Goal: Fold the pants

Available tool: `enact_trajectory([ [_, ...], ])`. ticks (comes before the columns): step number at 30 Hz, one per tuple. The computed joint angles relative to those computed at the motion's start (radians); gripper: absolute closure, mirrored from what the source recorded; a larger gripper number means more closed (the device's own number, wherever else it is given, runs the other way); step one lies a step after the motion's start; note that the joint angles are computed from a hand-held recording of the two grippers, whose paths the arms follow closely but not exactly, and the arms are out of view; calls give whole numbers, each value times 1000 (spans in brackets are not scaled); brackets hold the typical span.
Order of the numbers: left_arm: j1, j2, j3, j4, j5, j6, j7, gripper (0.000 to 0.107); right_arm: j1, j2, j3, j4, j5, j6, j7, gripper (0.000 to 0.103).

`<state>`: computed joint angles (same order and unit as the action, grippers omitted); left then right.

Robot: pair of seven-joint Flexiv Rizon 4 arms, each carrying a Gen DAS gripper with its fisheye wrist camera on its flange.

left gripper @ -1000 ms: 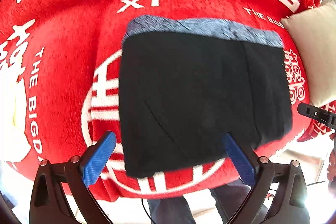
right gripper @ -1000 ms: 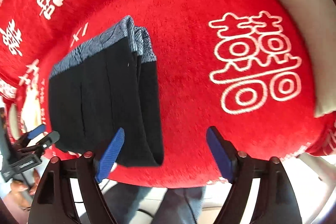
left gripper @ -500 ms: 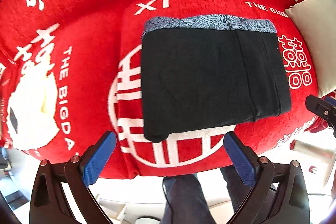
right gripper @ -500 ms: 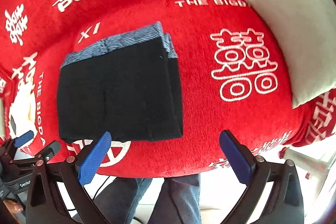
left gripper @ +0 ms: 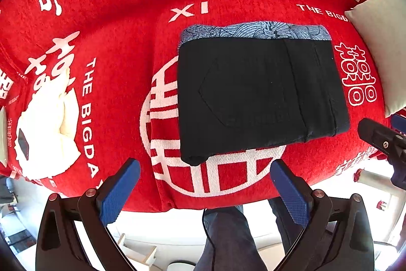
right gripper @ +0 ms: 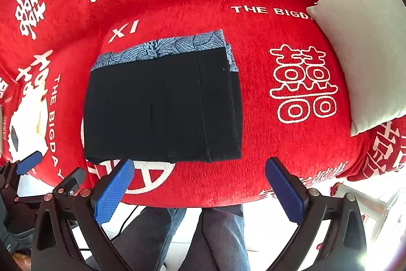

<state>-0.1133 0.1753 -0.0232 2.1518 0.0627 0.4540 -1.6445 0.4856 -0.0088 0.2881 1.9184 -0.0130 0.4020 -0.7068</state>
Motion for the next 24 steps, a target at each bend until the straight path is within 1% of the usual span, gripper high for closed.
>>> enact_trajectory([
  [24,4,1,-1,-17,19,-15,14,4,11,-23,0,-38,-22,-45,-11,0],
])
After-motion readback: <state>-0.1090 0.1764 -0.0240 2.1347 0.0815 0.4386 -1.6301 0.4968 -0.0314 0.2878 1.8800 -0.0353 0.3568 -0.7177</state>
